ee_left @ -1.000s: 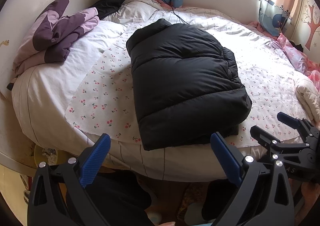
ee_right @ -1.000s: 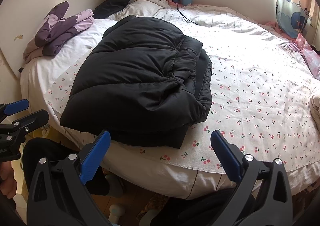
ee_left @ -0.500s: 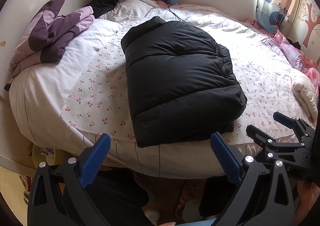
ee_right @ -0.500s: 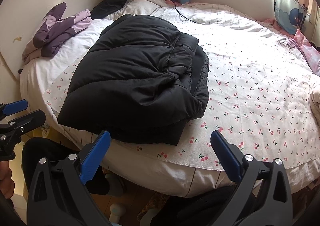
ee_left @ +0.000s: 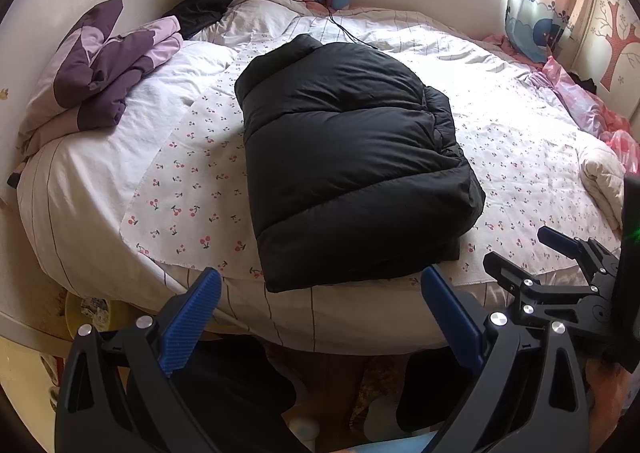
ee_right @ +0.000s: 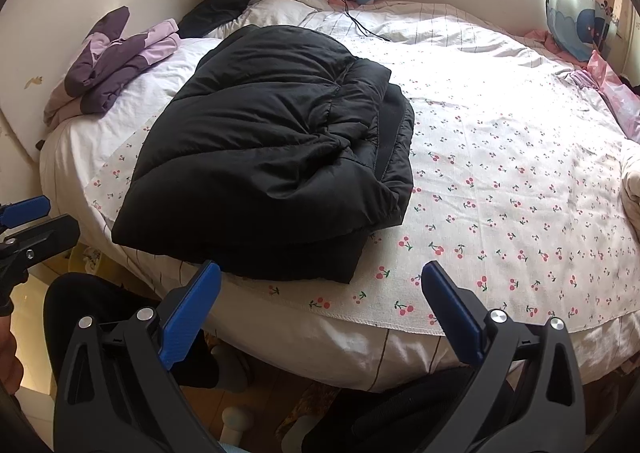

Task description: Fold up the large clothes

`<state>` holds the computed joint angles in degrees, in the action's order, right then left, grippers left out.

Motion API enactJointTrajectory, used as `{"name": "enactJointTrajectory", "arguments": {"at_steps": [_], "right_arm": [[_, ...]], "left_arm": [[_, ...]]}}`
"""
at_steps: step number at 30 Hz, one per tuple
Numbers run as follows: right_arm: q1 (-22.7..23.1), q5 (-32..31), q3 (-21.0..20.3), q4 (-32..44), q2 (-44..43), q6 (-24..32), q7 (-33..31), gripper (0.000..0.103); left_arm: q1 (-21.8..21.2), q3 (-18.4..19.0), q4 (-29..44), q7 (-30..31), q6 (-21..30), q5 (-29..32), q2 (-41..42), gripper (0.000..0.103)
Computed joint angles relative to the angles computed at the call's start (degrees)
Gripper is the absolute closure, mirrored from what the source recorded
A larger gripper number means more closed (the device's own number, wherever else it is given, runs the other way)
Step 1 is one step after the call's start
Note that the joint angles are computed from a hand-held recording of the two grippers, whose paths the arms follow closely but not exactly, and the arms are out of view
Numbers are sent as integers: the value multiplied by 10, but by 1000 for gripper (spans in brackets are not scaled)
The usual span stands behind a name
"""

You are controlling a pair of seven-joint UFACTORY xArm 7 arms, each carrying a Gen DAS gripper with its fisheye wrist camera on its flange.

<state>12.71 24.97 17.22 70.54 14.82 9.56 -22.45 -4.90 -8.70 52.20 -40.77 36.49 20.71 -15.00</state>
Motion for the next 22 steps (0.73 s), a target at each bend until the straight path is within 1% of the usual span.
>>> {"name": "enactJointTrajectory", "arguments": {"at_steps": [4,6,7,8,10,12,13,15,18,22], "right_arm": [[-8,11,6,-2,3,0,-8,6],[-13,20,10,-2,5,1,-14,6],[-16,25,12,-1,7,3,-18,6],[-18,28,12,0,8,4,-20,6],[-21,36,14,0,10,6,-24,6],[-23,42,15,1,10,6,-28,6],[-23,43,15,0,10,5,-30,6],[-23,46,14,0,9,4,-32,6],[-21,47,11,-1,8,3,-31,6],[-18,41,7,0,11,5,-26,6]], "left_arm": [[1,-5,2,-10,2,13,1,7],[9,-9,-15,-36,-27,33,-12,7],[19,-20,-13,-60,-22,58,-13,7],[23,-24,-12,-73,-20,70,-14,7],[23,-22,-8,-76,-17,75,-11,7],[24,-28,3,-85,3,93,-3,7],[20,-27,10,-81,15,92,4,7],[8,-17,16,-63,23,75,15,7],[3,-20,23,-77,44,95,25,7],[-7,-16,22,-79,44,111,28,7]]}}
